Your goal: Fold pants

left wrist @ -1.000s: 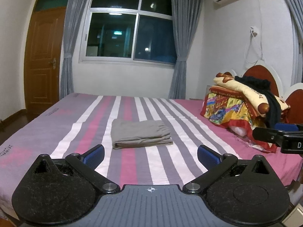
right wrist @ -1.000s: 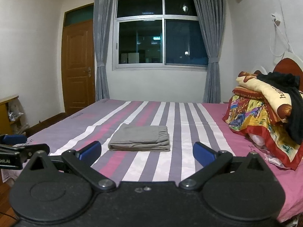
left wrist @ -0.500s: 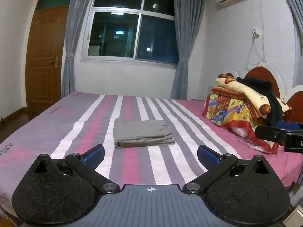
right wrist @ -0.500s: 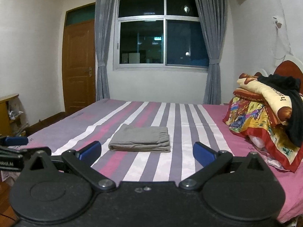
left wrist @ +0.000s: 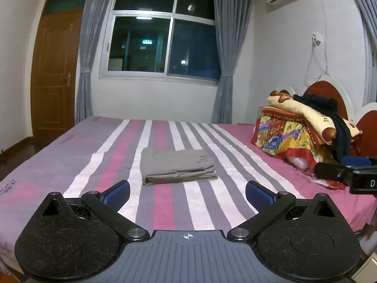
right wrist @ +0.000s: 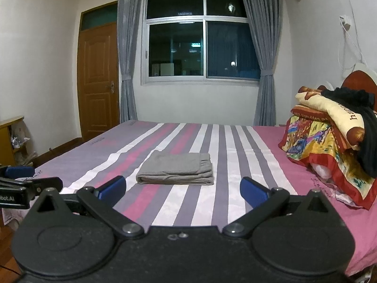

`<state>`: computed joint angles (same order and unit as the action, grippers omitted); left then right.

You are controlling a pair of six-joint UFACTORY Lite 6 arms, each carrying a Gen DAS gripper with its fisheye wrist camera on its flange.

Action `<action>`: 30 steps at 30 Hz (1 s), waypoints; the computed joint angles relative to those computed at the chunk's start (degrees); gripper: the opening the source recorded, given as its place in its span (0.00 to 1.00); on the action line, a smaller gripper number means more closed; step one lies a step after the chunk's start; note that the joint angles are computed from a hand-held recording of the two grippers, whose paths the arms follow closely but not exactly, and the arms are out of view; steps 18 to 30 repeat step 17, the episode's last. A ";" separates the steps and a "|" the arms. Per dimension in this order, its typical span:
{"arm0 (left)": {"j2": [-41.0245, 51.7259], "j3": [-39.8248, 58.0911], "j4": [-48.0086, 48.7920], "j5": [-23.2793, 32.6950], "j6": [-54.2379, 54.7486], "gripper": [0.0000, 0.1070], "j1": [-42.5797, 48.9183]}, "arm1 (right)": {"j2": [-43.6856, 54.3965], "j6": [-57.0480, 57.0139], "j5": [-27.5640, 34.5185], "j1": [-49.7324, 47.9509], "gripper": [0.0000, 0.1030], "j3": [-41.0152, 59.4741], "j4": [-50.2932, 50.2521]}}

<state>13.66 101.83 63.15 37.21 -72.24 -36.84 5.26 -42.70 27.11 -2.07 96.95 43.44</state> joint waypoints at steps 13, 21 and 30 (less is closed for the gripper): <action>-2.37 -3.57 5.58 -1.40 -4.32 0.96 -1.34 | -0.43 -0.88 -0.82 -0.01 1.00 -1.81 0.75; -2.96 -4.09 6.14 -1.86 -5.55 0.96 -1.49 | 0.07 -1.72 -0.79 -0.25 1.00 -1.66 1.18; -2.96 -4.09 6.14 -1.86 -5.55 0.96 -1.49 | 0.07 -1.72 -0.79 -0.25 1.00 -1.66 1.18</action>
